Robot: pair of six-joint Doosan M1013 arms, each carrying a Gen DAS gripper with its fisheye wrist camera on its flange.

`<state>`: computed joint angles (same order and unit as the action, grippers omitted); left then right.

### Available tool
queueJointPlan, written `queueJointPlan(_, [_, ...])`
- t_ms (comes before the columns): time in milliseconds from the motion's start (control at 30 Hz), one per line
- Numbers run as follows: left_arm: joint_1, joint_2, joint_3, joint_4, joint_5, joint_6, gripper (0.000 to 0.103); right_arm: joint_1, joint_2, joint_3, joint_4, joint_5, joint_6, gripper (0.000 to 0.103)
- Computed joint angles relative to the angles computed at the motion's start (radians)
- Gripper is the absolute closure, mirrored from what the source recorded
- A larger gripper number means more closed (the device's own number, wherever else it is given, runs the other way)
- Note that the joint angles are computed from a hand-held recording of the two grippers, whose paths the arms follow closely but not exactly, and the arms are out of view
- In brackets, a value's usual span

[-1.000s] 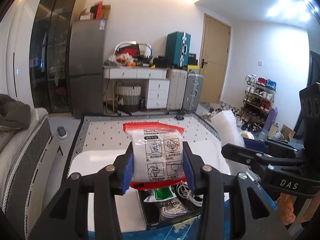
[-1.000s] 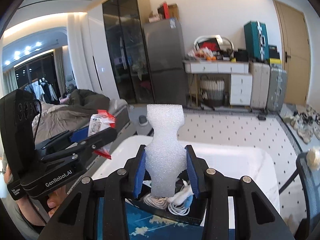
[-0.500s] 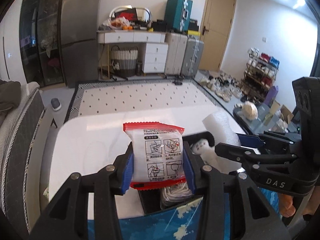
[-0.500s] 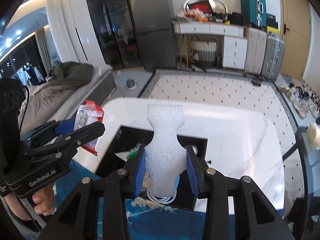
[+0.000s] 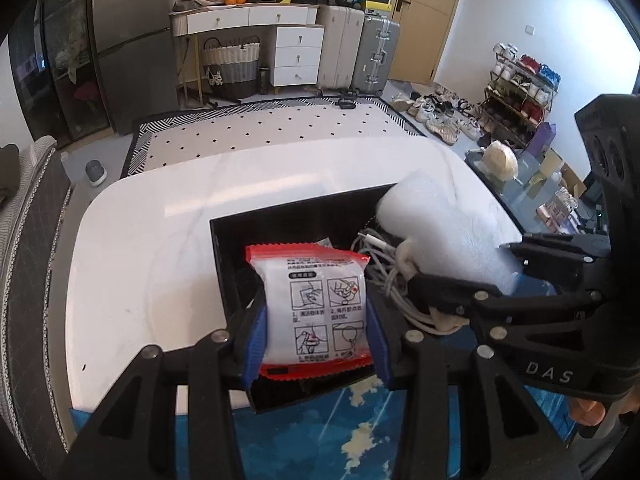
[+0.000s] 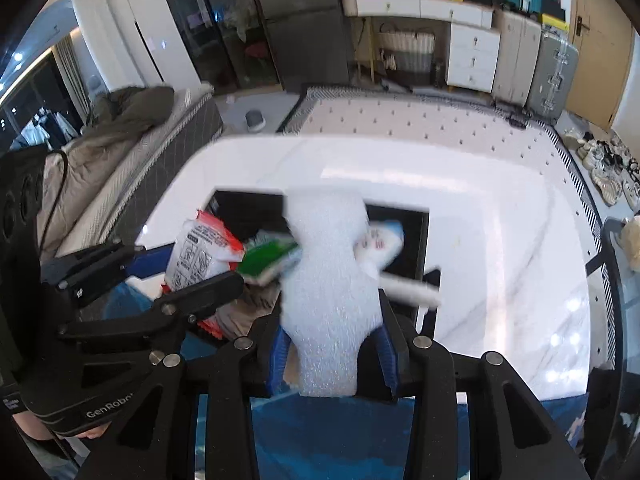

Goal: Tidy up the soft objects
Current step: 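Release the foam into the box with right tool while left tool releases the packet, then move both tools to the mat over the cable bag and white sachet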

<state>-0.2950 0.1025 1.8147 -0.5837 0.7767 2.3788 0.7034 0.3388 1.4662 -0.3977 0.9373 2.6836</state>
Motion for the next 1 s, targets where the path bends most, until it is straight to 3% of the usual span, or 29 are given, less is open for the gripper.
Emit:
queueJointPlan(67, [-0.004,0.007,-0.003,0.018,0.015,-0.015,0.06,-0.022,-0.012,0.035,0.08,-0.072,-0.01,0.066])
queueJointPlan(133, [-0.002,0.011,-0.002,0.014,0.016,-0.016,0.06,-0.031,-0.014,0.046,0.094,-0.096,-0.017,0.065])
queueJointPlan(333, [-0.006,0.004,0.01,0.022,0.003,-0.016,0.06,-0.025,-0.005,0.039,0.078,-0.085,-0.009,0.065])
queueJointPlan(533, [0.005,0.0,0.005,0.004,0.018,-0.003,0.056,-0.011,-0.009,0.026,0.043,-0.06,0.025,0.056])
queueJointPlan(600, [0.011,0.0,-0.003,0.008,0.025,-0.017,0.046,-0.01,-0.015,0.028,0.045,-0.058,0.033,0.055])
queueJointPlan(833, [0.029,-0.028,-0.004,-0.016,0.052,0.027,0.033,0.006,-0.052,0.043,0.005,-0.072,0.08,0.044])
queueJointPlan(900, [0.037,-0.051,0.006,-0.033,0.061,0.062,0.022,0.014,-0.066,0.046,0.005,-0.074,0.076,0.041])
queueJointPlan(1000, [0.06,-0.084,0.015,-0.073,0.112,0.121,0.021,0.038,-0.083,0.042,-0.023,-0.053,0.081,0.031])
